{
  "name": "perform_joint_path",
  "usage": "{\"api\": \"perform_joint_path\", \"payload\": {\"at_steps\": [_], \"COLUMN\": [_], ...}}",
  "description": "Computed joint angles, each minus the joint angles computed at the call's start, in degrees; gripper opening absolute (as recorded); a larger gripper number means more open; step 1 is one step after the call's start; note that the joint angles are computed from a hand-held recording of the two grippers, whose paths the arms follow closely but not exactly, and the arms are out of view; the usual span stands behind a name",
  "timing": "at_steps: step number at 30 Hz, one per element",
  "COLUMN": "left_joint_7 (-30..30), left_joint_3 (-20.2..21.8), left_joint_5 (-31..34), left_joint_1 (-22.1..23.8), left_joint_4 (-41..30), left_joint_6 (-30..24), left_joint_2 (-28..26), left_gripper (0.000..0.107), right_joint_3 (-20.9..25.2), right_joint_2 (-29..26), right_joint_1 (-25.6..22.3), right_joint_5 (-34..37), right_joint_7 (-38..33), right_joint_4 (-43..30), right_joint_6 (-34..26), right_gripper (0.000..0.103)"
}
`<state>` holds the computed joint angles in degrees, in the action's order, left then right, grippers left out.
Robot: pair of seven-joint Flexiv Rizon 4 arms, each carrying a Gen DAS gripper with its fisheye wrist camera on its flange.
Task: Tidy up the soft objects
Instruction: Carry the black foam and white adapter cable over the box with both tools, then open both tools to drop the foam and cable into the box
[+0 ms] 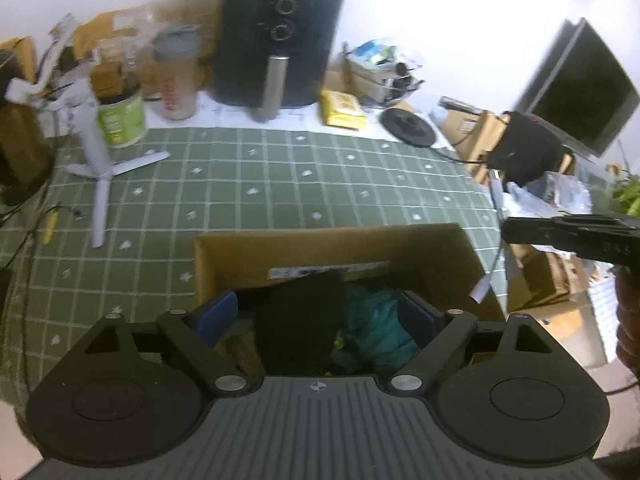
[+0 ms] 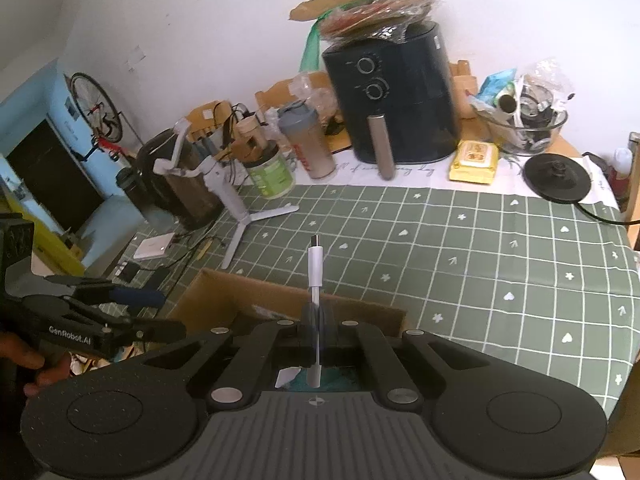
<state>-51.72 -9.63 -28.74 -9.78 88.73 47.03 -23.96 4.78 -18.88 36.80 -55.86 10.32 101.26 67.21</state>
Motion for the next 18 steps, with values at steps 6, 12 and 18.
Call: {"api": "perform_joint_path", "payload": {"at_steps": [6, 12, 18], "left_joint_7": [-1.93, -1.91, 1.53], "left_joint_3": [1.25, 1.28, 0.35], "left_joint_5": [3.13, 3.05, -0.43], "left_joint_1": [-0.34, 0.09, 1.74], "left_joint_4": [0.42, 0.42, 2.04], "left_joint_6": [-0.23, 0.18, 1.97], "left_joint_2": [0.89, 0.96, 1.91], "left_gripper": [0.088, 0.088, 0.088], "right_joint_3": [0.55, 2.01, 6.47], "right_joint_2": [-1.02, -2.62, -8.75], "right_joint_1": [0.12, 0.58, 0.66], "right_joint_5": [3.00, 10.38, 25.58], "right_joint_7": [-0.81, -6.63, -20.30], "right_joint_4": [-1.29, -5.36, -15.50], "right_joint_6": [1.68, 0.95, -9.22], "right_gripper": [0.004, 0.004, 0.011]}}
